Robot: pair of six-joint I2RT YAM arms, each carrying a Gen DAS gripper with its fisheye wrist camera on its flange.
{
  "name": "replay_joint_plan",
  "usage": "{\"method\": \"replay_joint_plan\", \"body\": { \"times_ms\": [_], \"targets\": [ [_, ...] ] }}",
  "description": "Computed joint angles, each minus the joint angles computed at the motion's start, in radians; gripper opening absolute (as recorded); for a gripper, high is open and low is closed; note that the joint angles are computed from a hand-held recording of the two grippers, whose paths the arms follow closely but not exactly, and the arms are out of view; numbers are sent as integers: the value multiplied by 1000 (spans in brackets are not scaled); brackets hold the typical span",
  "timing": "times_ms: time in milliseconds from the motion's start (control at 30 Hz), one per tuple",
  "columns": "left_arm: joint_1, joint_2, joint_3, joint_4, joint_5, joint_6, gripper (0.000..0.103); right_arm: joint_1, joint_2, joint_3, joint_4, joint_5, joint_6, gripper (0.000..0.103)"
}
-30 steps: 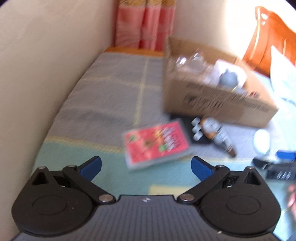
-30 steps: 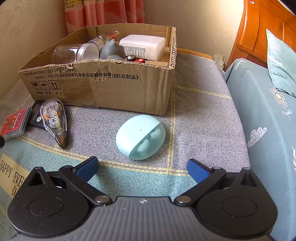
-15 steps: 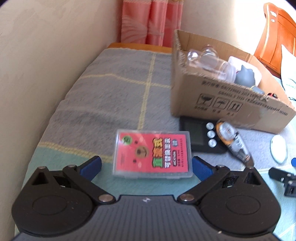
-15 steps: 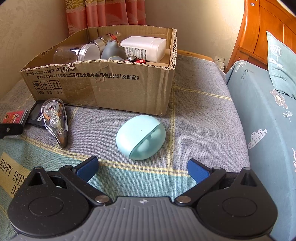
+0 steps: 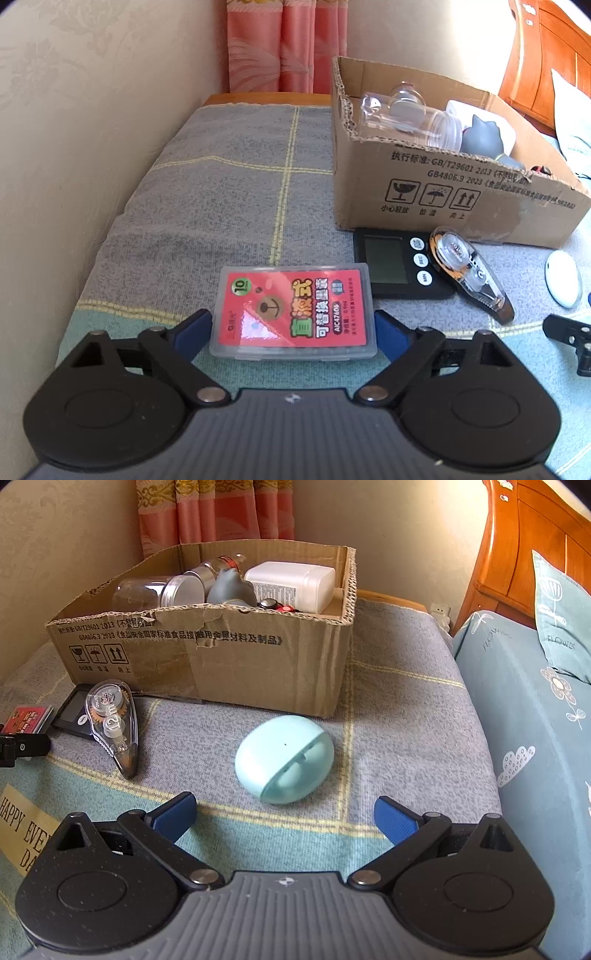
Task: Organize rigid objects
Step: 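Close left tool on pink card pack and lift it, then close right tool on light blue round case while left tool holds card pack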
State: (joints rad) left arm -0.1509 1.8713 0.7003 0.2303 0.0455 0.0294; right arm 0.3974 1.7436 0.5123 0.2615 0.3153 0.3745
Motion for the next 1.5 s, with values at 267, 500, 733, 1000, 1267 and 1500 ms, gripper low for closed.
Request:
{"method": "replay_joint_plan", "body": {
  "times_ms": [267, 500, 733, 1000, 1267, 1500],
  "targets": [
    [-1, -1, 12, -24, -1, 0, 92, -10, 69, 79, 23, -76, -101, 103],
    [2, 6, 22, -29, 5, 5, 93, -25, 123, 140, 46, -137, -189, 103],
    [2, 11, 21, -18, 6, -1, 94, -15, 129, 146, 41, -122, -173, 103],
    [2, 11, 32, -32, 5, -27, 94, -29, 99, 127, 14, -114, -150, 103],
    [27, 13, 34, -28, 53, -9, 91, -48, 91, 121, 9, -110, -146, 103],
    [40, -6, 20, -51, 78, 53, 90, -44, 91, 124, 8, -99, -140, 99]
  ]
}}
